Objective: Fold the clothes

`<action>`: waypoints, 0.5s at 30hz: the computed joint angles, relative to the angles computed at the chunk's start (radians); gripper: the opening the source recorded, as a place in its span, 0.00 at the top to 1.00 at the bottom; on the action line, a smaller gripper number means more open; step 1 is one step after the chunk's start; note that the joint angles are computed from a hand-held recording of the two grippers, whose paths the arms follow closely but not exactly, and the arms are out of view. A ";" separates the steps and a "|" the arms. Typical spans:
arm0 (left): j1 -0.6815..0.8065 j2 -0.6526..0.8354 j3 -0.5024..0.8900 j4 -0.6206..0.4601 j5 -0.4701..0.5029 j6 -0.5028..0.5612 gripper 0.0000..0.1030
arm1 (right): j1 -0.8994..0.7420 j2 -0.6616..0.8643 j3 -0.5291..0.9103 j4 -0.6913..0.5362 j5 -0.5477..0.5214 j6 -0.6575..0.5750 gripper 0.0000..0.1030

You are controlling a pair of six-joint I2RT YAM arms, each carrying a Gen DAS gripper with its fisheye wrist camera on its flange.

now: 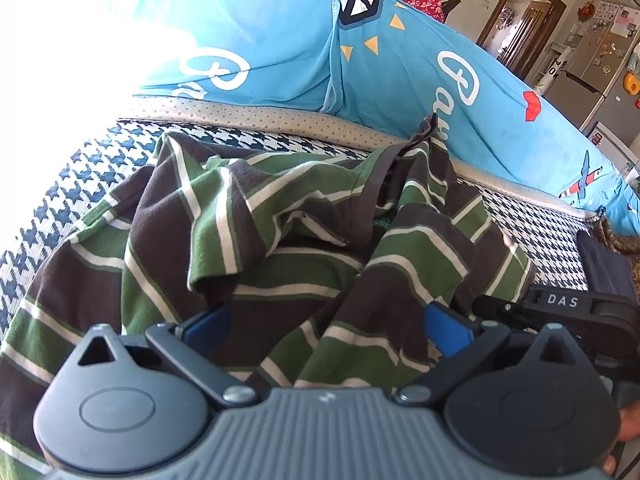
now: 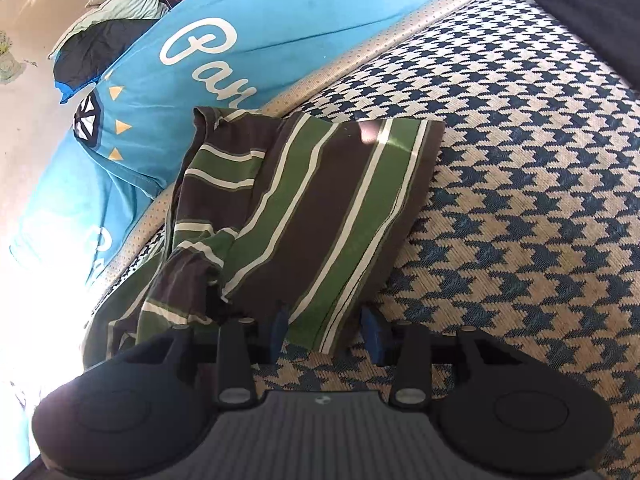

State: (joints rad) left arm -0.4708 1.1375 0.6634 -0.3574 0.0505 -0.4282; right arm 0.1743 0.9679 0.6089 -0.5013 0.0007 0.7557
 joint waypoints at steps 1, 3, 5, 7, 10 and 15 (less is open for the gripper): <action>0.000 0.001 0.002 -0.003 -0.001 -0.001 0.00 | 0.020 0.008 0.001 0.007 0.032 0.003 0.63; -0.004 0.003 0.009 -0.018 -0.006 -0.005 0.00 | 0.053 0.024 0.004 0.017 0.092 0.000 0.85; -0.008 -0.004 0.013 -0.031 -0.012 -0.009 0.00 | 0.078 0.040 0.008 0.023 0.145 -0.013 0.89; -0.010 -0.017 0.018 -0.050 -0.018 -0.008 0.00 | 0.069 0.034 0.010 0.021 0.140 -0.004 0.92; -0.015 -0.040 0.024 -0.079 -0.030 -0.006 0.00 | 0.045 0.009 0.024 -0.005 0.158 0.002 0.93; -0.035 -0.075 0.038 -0.134 -0.035 -0.005 0.00 | 0.010 -0.098 0.046 -0.022 0.335 -0.107 0.93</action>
